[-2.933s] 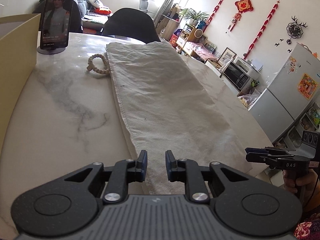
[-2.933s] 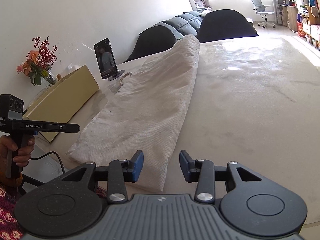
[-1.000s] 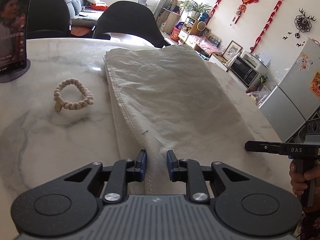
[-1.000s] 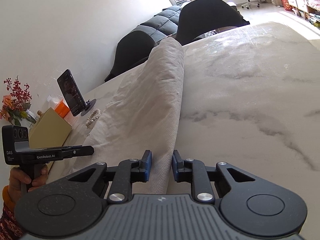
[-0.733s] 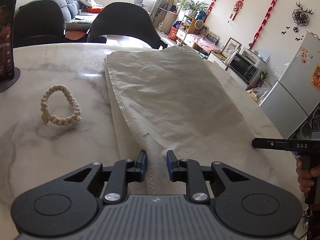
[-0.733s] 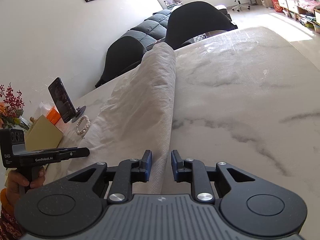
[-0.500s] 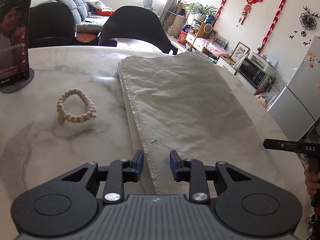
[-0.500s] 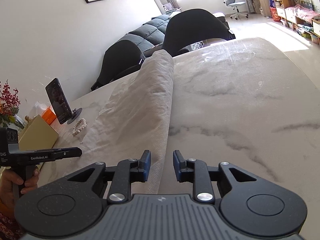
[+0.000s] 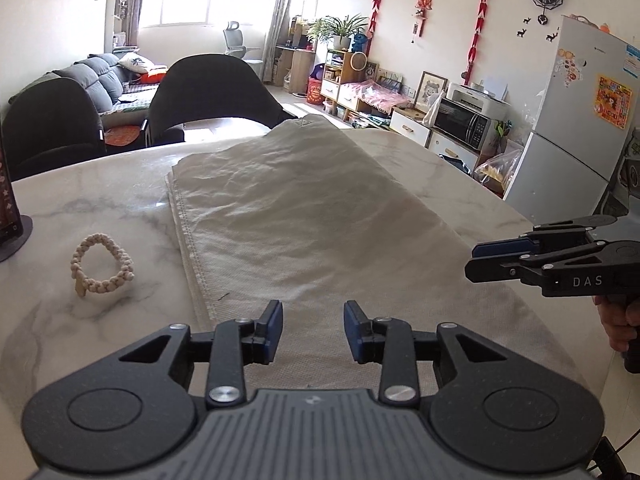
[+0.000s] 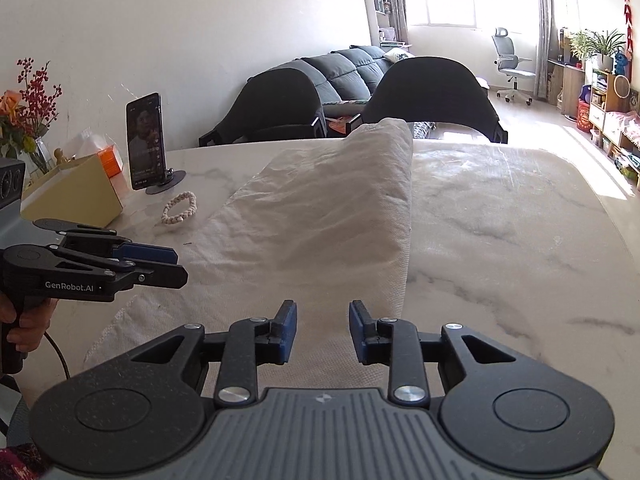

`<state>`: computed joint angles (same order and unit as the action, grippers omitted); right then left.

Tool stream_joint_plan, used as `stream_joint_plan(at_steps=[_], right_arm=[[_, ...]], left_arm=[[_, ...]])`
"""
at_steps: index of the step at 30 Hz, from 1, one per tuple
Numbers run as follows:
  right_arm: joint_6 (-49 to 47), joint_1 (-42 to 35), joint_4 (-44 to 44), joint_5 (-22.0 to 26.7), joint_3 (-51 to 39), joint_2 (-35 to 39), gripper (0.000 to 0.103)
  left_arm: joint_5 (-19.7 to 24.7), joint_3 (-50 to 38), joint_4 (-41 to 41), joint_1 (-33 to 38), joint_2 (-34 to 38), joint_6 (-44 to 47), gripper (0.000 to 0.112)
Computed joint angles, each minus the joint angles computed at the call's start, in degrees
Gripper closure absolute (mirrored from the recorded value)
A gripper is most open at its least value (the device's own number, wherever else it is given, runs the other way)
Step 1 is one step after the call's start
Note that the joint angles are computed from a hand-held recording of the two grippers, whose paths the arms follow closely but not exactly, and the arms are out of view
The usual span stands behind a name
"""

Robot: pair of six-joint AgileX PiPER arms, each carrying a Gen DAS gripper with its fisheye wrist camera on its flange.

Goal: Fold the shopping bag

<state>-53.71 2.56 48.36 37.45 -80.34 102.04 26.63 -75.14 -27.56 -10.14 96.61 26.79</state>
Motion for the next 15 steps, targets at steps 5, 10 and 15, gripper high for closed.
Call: stream_joint_plan(at_steps=[5, 10, 15], right_arm=[[0.6, 1.8, -2.6, -2.5, 1.7, 0.0, 0.065], [-0.6, 1.3, -2.1, -3.1, 2.9, 0.2, 0.063], [-6.1, 0.2, 2.7, -4.0, 5.6, -0.6, 0.063]], left_arm=[[-1.0, 1.1, 2.3, -2.1, 1.3, 0.7, 0.078], [-4.8, 4.1, 2.2, -2.9, 1.2, 4.1, 0.076], [-7.7, 7.0, -0.2, -2.8, 0.3, 8.0, 0.073]])
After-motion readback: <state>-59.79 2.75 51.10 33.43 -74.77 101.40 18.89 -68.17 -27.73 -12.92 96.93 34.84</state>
